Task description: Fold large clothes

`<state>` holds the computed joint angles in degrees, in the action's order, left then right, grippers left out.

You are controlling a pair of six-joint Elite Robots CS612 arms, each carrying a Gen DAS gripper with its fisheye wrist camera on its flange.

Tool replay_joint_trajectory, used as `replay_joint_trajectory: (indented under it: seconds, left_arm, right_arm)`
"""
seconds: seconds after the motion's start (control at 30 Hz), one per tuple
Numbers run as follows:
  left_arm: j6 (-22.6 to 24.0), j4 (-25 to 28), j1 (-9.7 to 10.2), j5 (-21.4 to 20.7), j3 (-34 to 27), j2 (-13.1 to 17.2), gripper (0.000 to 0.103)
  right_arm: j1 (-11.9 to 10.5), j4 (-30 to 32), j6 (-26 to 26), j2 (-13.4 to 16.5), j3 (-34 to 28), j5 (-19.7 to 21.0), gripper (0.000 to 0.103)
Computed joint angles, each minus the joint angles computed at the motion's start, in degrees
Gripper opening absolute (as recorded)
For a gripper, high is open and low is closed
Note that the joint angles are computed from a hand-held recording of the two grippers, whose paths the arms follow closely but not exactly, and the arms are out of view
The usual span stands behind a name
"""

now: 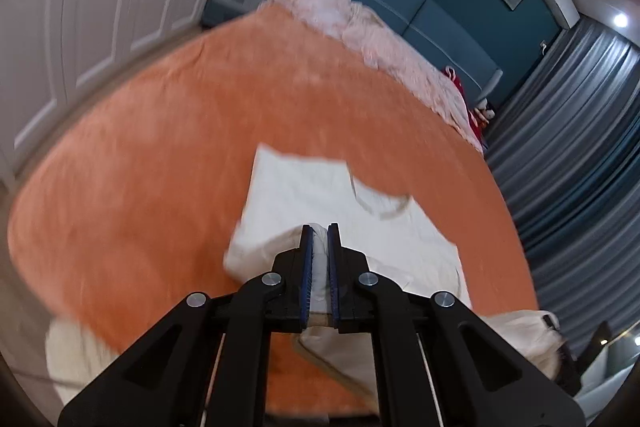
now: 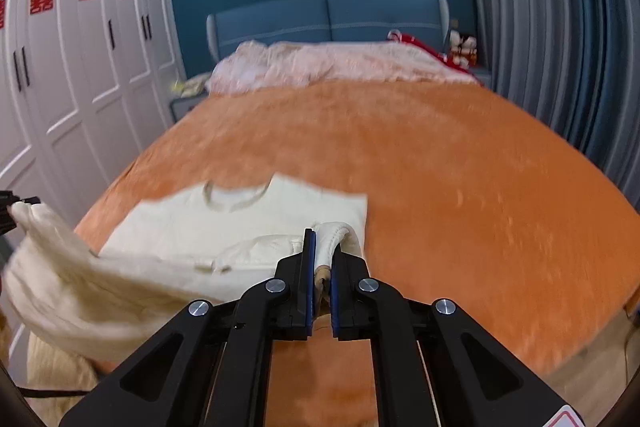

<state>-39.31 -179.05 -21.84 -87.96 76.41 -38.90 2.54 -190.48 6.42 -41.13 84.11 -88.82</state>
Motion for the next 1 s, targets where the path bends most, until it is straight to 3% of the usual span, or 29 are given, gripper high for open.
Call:
replay_joint_trajectory:
  seconds: [0.17,0.27,0.33,0.4,0.47,0.53,0.57,0.63,0.7,0.83,0.93,1.0]
  left_arm:
    - [0.91,7.44,0.71,3.2,-11.45,5.83,0.007]
    - [2.85,13.39,0.4,10.17,-19.31,9.91,0.006]
    - [4.06,17.95,0.17,15.25,-24.55,12.57,0.006]
    - [4.21,21.39,0.83,12.82,-30.59,15.97,0.01]
    - [3.15,26.24,1.12,12.44,-34.19,17.7,0.028]
    - [2.09,28.41,1.18,13.11,-35.52,18.36,0.048]
    - [1.35,26.16,0.98,14.76,-33.68,17.61,0.061]
    - [1.1,20.42,0.83,15.32,-29.19,15.82,0.074]
    - [2.15,19.01,0.58,15.31,-26.83,14.8,0.077]
    - [3.46,24.01,0.9,11.24,-27.57,15.57,0.077]
    - [3.92,30.94,1.58,4.6,-32.12,18.39,0.077]
    - [3.58,34.34,1.75,3.01,-35.11,20.14,0.077]
  right_arm:
    - [0.49,5.46,1.47,6.62,-12.5,-2.17,0.005]
    - [0.7,10.87,1.88,10.98,-20.84,-2.54,0.006]
    - [0.33,14.27,4.51,13.39,-25.42,-0.57,0.007]
    - [0.22,16.03,7.21,15.45,-28.99,0.62,0.014]
    - [0.6,13.51,9.03,16.26,-29.86,0.0,0.029]
    - [1.12,4.09,11.1,16.44,-28.44,-3.29,0.065]
    - [1.24,0.98,11.83,16.26,-27.54,-4.18,0.069]
    - [1.1,0.39,12.83,15.13,-25.63,-3.87,0.071]
    - [1.03,1.85,11.91,14.24,-23.88,-3.58,0.071]
    - [1.09,6.24,7.7,14.05,-22.43,-4.19,0.071]
    - [0.84,12.02,7.87,15.08,-23.93,-2.66,0.071]
    - [0.72,15.77,8.09,16.33,-26.12,-2.17,0.071]
